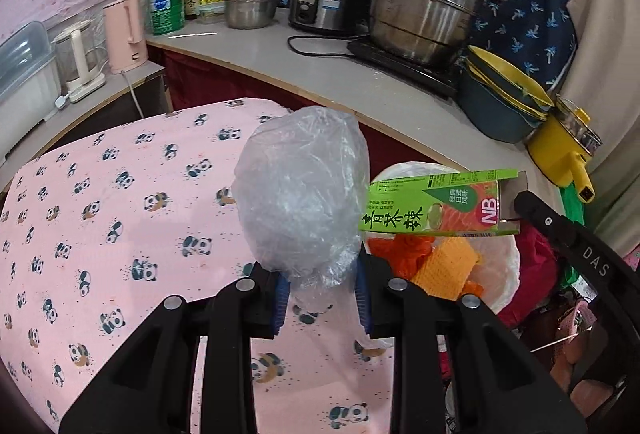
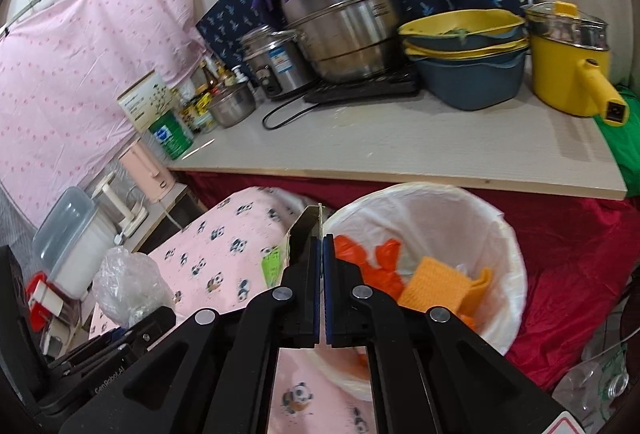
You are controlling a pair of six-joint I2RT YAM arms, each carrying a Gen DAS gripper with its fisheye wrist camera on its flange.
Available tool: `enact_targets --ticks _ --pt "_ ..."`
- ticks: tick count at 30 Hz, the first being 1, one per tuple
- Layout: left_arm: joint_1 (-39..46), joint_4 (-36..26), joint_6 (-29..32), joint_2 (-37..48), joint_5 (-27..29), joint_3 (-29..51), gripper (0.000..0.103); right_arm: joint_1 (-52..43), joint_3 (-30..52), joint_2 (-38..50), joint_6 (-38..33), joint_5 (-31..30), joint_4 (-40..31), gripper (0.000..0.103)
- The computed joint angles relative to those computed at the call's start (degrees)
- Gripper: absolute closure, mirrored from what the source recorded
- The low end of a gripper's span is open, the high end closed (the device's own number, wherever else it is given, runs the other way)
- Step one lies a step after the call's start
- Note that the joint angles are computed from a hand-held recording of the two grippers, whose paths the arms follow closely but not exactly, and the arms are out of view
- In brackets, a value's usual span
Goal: Collect trash
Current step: 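Carry the clear bag and green carton to the bin and release both inside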
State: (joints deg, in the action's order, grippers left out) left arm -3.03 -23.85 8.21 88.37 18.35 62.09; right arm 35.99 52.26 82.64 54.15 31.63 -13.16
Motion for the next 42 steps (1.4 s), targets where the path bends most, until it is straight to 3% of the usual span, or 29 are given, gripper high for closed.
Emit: enact_targets --ticks 10,19,21,23,24,27,42 --pt "-10.2 0.0 0.4 -0.9 -0.7 -0.1 0.077 -3.9 -6.8 -9.5 0.4 2.3 -2.9 0.101" --pt "-17.0 -0.5 2.1 7.2 0.8 4.5 0.073 -8.0 -11.7 -12.1 1.3 -0.1 -2.1 0.101" --pt "-18.2 1.0 1.7 8.7 -1.0 4.4 0.065 -8.7 -12.4 -11.6 1.2 -1.4 -1.2 0.101" --pt "-18.9 2.9 1.3 9.1 -3.0 3.5 0.043 -9.4 -12.2 -10.4 0.6 -2.8 -0.4 0.100" --pt "-19.0 4.0 0.9 8.8 -3.7 2.8 0.037 -9.5 -11.9 -9.7 0.1 -3.4 -0.2 0.098" --pt "-18.5 5.6 0.7 8.9 -5.3 1.8 0.029 -9.7 -11.3 -8.0 -0.5 -4.3 0.5 0.093" --pt "-11.5 6.3 -2.7 8.4 -5.5 -0.5 0.027 -12.6 -9.3 4.6 -2.3 -11.4 4.2 0.093"
